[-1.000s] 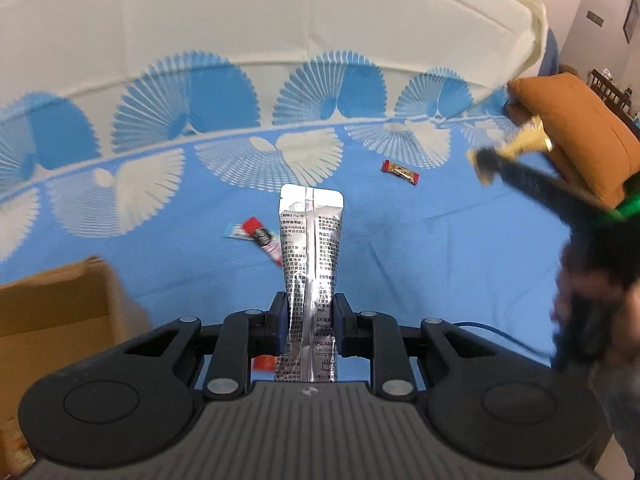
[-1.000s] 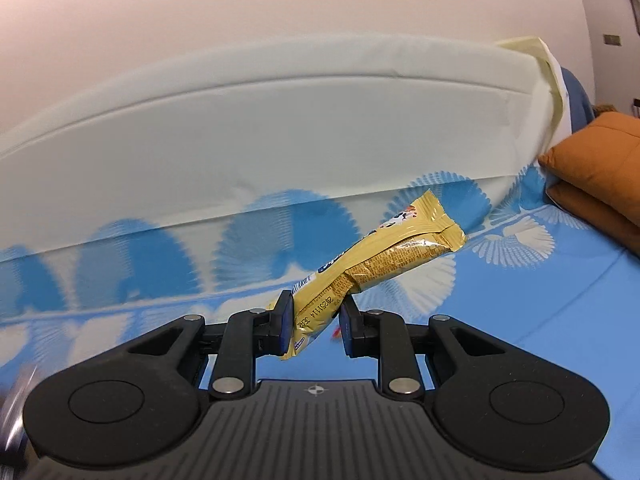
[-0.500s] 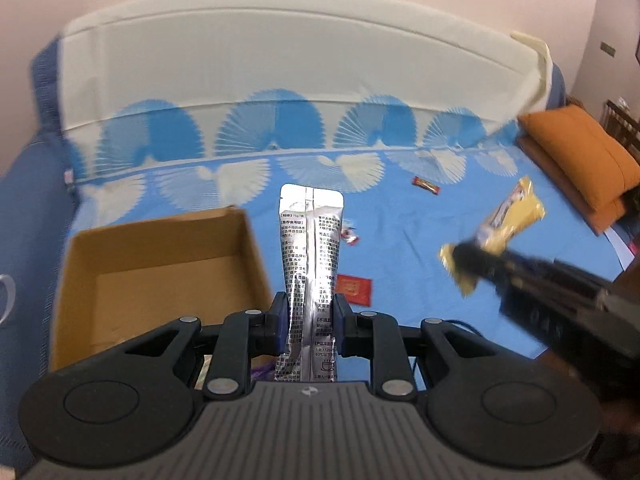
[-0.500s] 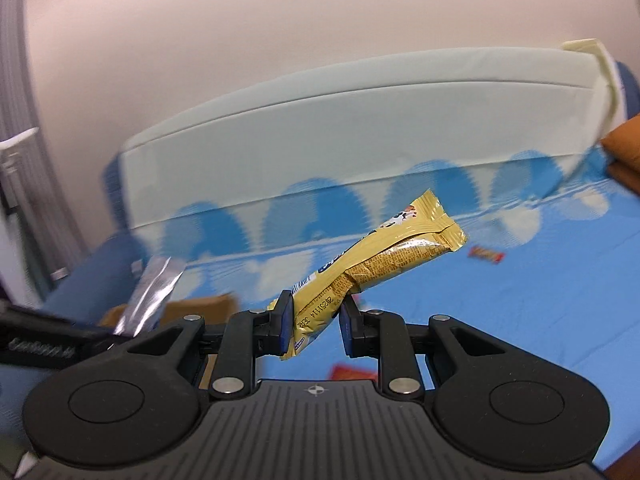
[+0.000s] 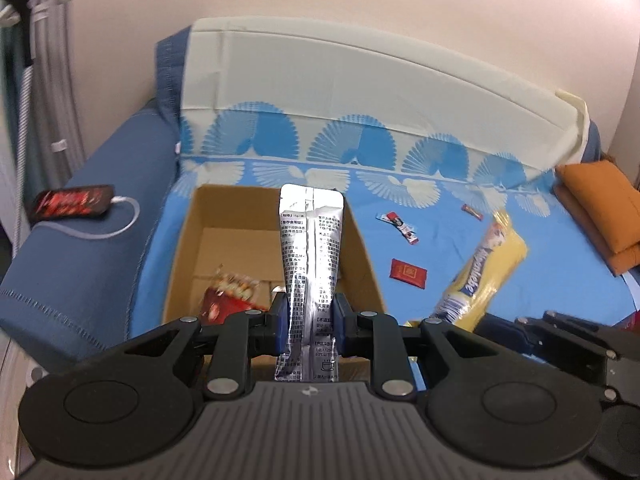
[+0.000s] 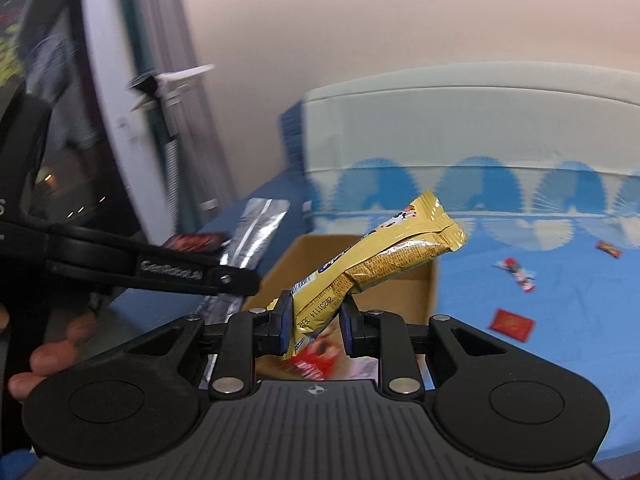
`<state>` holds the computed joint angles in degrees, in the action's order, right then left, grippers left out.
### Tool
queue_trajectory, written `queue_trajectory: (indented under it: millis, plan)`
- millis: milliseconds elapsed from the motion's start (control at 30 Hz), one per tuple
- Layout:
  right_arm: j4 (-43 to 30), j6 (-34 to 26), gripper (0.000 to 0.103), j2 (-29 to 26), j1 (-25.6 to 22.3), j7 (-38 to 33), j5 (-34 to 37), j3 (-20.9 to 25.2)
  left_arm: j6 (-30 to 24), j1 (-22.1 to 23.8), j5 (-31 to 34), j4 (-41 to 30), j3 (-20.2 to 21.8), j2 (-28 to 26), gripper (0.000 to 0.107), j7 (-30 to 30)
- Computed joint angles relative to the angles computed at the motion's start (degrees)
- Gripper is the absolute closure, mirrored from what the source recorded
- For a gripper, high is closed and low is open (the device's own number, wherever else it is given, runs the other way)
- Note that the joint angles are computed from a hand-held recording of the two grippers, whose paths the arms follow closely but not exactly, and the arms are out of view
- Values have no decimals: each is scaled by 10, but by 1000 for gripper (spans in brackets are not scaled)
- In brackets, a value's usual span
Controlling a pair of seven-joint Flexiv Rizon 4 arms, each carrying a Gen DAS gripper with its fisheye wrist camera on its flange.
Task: Organize snacks
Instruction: 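Carry the silver packet with the left tool while the right tool carries the yellow bar to the box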
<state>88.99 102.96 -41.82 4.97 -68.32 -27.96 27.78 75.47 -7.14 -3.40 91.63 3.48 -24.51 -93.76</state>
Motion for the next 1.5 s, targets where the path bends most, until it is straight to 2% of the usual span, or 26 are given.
queue_trajectory:
  millis: [100,367,533,700,900,1200,1500]
  plan:
    - [24,10,77,19,2,-6,-2,-1,25,3,-3,43,0,24,82,-6]
    - [70,61,77,66,71,15,18,-91,74,26,-38,104,-21,61,82,14]
    - [75,62,77,74,95,22,15,-118,94,42,-72,126,-41,70,82,44]
    - [73,49,77,74,98,25,9,-122,96,54,-104,132,-57,67,82,70]
    - [54,14,77,61,79,23,4,-97,86,58,-128,126,-63,55,82,89]
    - [24,-37,77,41,67,-12,24,-64,64,59,-136,100,-55,30,82,91]
    - [-26,-106,77,19,68,-66,72,-38,32,61,-132,62,-47,4,82,86]
